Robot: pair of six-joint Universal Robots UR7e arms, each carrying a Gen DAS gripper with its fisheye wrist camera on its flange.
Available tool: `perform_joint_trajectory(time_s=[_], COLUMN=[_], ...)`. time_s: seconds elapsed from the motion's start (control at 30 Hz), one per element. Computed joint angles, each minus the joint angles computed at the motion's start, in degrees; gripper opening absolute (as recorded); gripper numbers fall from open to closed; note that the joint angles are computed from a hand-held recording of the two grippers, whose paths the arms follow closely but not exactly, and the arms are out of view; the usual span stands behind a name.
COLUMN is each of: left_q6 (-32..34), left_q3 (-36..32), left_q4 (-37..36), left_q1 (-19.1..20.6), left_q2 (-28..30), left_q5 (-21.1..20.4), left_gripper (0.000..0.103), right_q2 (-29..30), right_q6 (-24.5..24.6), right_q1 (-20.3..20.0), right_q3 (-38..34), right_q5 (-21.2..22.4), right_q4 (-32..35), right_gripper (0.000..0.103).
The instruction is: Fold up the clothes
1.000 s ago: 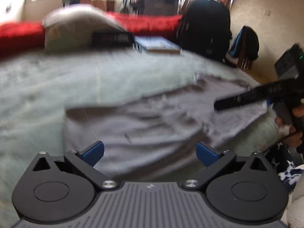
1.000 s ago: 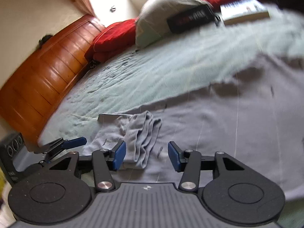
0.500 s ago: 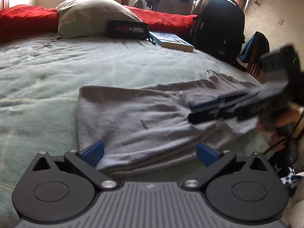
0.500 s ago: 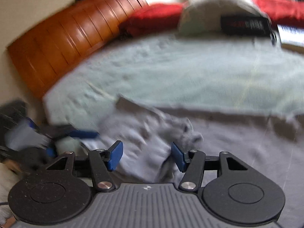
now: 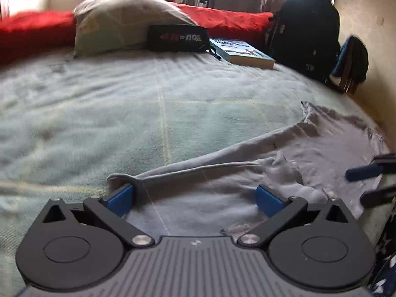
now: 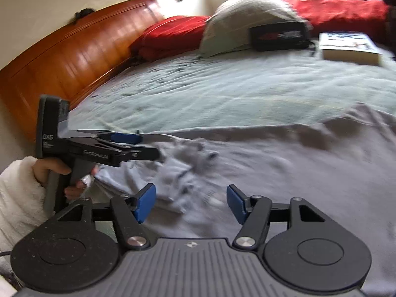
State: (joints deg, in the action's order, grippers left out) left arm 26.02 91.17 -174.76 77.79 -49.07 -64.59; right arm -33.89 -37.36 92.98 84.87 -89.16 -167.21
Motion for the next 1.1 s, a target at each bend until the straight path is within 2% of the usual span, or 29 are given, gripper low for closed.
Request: perform_joint_trajectory(time_s=[0.03, 0.07, 0.17, 0.23, 0.43, 0.47, 0.53, 0.67, 0.83, 0.9, 1.0, 1.1], left_q6=[0.8, 1.6, 1.0, 1.4, -4.9, -5.0, -5.3, -5.3, -2.4, -0.9, 2.0, 5.0], left_q3=[0.9, 1.9, 2.0, 0.6, -8.8, -9.7, -10.6, -11.9, -7.2, -3.9, 1.0, 3.9], left_q4=[-1.0, -1.9, 1.3, 2.6, 12.8, 12.3, 11.3, 11.4, 6.0, 3.1, -2.1, -8.3], left_q1=[-0.8, -1.3, -2.1, -2.5, -1.5, -1.3, -0.8, -1.8, -4.6, -6.1, -8.3, -9.9], left_q2=[-0.4, -1.1, -2.4, -1.4, 5.3, 6.3, 7.1, 8.2, 6.1, 4.5, 2.9, 4.1], left_q5=[0.9, -0.2, -5.6, -7.1, -4.8, -3.8, -4.3, -1.4, 1.5, 2.2, 3.8, 8.4], left_gripper=[0.102, 0.102, 0.102, 0.102, 0.102, 0.102, 0.102, 0.102, 0.102, 0.102, 0.102, 0.102], right_q2=[-0.8, -1.6, -3.2, -3.8, -5.2, -5.4, -5.8, -6.2, -7.3, -7.5, -6.9, -3.9], right_q6=[0.5, 1.0, 2.9, 4.0, 3.3, 3.3, 3.2, 4.0, 4.2, 3.4, 0.8, -3.2], right_q1=[-0.4, -0.8, -2.1, -2.8, -3.9, -4.1, -4.7, -5.7, -6.4, -6.6, -6.9, -6.6], right_q3=[1.1, 2.2, 4.7, 5.7, 7.4, 7.5, 7.8, 7.8, 9.0, 9.3, 8.9, 6.8], right_q5=[0.2, 0.4, 0.9, 1.1, 2.3, 2.6, 3.4, 4.2, 5.0, 3.9, 1.3, -6.9], right_q4=[-1.3, -2.5, -6.2, -7.9, -9.3, -9.3, -9.2, -9.2, -11.3, -14.0, -19.0, -25.3], right_gripper=[0.073, 0.075, 0.076, 0.076, 0.077, 0.077, 0.078, 0.078, 0.082, 0.088, 0.089, 0.09])
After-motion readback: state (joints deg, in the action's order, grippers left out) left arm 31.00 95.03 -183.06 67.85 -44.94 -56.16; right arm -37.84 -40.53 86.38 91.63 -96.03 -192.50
